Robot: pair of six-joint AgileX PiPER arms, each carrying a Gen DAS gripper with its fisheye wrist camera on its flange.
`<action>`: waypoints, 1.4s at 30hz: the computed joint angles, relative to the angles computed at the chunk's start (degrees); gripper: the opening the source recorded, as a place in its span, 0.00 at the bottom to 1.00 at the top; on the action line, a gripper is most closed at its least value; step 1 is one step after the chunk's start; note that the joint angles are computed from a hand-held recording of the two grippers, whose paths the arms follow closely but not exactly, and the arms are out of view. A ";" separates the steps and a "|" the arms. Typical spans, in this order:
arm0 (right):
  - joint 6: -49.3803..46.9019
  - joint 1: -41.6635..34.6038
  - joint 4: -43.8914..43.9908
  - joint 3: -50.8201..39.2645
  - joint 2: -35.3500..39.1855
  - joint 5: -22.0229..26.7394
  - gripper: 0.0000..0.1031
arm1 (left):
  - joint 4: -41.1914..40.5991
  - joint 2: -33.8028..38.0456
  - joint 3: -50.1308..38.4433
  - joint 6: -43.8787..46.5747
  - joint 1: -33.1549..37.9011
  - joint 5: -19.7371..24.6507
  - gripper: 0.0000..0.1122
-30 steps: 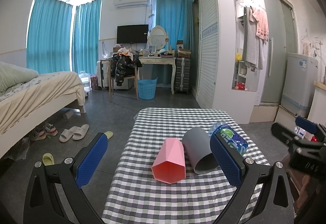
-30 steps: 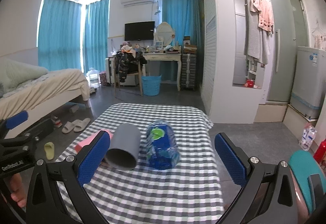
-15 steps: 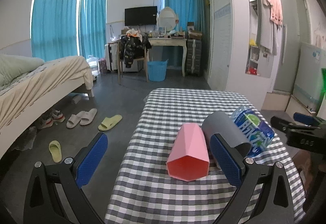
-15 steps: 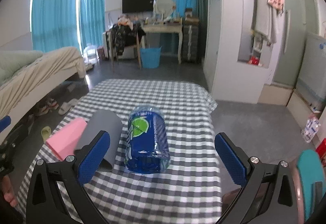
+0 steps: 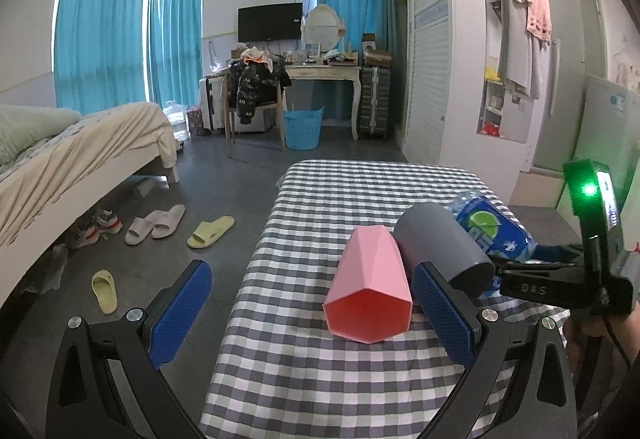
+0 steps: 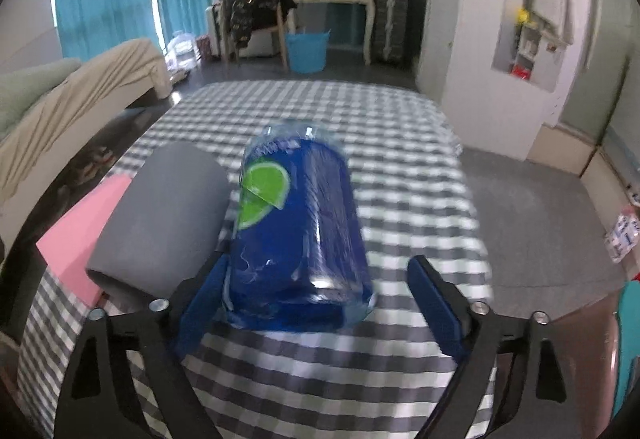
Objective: Flip cup upside down
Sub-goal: 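Reach the right gripper to the lying blue water bottle and grasp it, then lift the bottle with the right gripper and carry it toward the left gripper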
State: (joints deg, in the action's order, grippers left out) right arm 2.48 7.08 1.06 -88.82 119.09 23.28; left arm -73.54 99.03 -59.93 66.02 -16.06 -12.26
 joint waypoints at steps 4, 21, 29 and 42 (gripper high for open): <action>10.55 1.44 -9.91 4.88 -3.26 -2.58 0.66 | -0.41 -0.46 0.72 -0.05 -0.36 -0.42 0.92; 63.57 21.96 -52.63 41.71 -31.76 -1.39 0.65 | 15.92 -16.70 21.35 -14.44 -3.80 -2.08 0.92; 81.45 28.92 -64.58 46.12 -33.86 -1.00 0.67 | 0.26 -26.76 30.35 1.15 -4.60 -6.79 0.92; 64.89 22.31 -53.82 53.44 -53.41 -4.88 0.95 | -24.29 -27.21 25.62 18.72 -11.57 -12.23 0.92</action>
State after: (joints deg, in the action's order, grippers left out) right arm 67.37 29.39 -52.77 -35.39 65.68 18.40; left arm -97.82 71.82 -34.30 84.73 -27.63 -24.49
